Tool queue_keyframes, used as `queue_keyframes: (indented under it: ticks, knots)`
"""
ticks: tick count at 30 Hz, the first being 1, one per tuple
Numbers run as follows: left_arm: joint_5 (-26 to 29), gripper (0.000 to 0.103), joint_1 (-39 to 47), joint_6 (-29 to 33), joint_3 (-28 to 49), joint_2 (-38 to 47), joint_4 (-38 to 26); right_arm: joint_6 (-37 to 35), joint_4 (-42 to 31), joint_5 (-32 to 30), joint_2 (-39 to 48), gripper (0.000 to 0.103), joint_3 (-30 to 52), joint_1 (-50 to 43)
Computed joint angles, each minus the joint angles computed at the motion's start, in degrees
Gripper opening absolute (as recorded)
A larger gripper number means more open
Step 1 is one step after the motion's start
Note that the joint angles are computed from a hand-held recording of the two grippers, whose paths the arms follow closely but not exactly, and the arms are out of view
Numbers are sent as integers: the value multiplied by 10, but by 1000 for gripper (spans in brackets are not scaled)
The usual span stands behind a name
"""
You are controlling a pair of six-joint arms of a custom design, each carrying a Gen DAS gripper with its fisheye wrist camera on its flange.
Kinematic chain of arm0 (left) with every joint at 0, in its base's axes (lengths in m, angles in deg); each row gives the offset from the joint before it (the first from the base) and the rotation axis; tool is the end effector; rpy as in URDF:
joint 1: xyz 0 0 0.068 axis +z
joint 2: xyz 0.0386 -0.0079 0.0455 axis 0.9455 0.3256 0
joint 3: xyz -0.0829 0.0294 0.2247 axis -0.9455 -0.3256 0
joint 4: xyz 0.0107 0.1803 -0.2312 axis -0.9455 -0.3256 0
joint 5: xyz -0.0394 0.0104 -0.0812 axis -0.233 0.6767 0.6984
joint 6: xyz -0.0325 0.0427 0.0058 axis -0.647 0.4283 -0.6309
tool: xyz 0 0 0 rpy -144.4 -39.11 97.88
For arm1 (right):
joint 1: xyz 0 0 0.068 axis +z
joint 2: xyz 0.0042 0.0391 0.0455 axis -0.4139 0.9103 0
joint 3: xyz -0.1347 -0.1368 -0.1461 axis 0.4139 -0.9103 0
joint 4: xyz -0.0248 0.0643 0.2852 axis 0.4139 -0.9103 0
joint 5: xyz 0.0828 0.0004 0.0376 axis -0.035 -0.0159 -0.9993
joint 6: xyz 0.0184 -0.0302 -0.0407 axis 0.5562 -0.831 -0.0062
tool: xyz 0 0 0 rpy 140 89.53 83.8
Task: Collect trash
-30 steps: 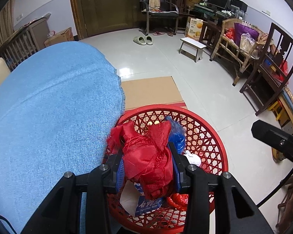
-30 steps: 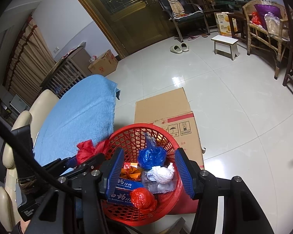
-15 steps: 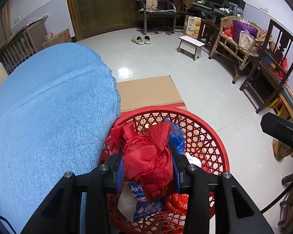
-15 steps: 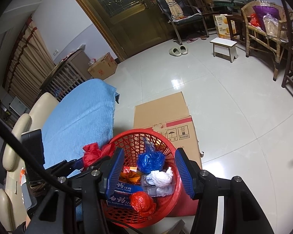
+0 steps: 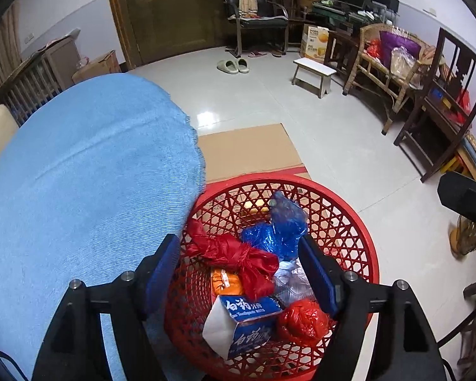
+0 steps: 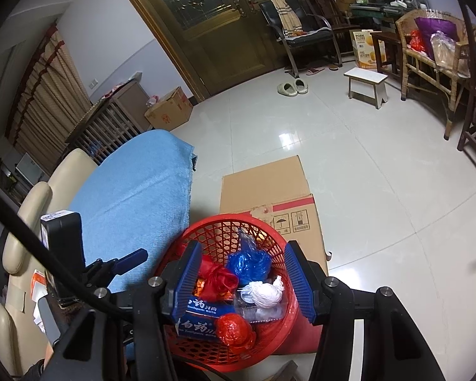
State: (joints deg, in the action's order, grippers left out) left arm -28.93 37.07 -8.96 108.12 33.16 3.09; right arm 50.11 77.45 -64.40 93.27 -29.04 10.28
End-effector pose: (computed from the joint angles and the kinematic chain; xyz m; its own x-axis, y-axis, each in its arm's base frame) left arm 0.2807 -0.1881 0.0192 -0.6819 0.4759 -0.5554 0.5619 0.8270 0.0188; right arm 0.1675 0.1040 0.0657 -0.6756 0.4595 -0.5765 0.2406 0.8766 0.4167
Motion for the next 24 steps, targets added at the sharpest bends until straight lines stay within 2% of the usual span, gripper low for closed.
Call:
queue_keyframes:
  ticks: [7, 12, 16, 18, 24]
  knots:
    - [16, 77, 28, -7, -86, -109, 20, 21, -75, 56, -67, 58, 7, 56]
    - [23, 78, 51, -15, -163, -209, 27, 51, -108, 105, -74, 58, 21, 123]
    - [32, 80, 83, -22, -236, -315, 22, 102, -124, 163, -24, 65, 45, 198]
    - [38, 82, 97, -28, -265, -361, 16, 146, -123, 193, 32, 69, 64, 240]
    - [41, 83, 123, -39, -335, -488, -19, 208, -101, 205, 220, 70, 141, 311]
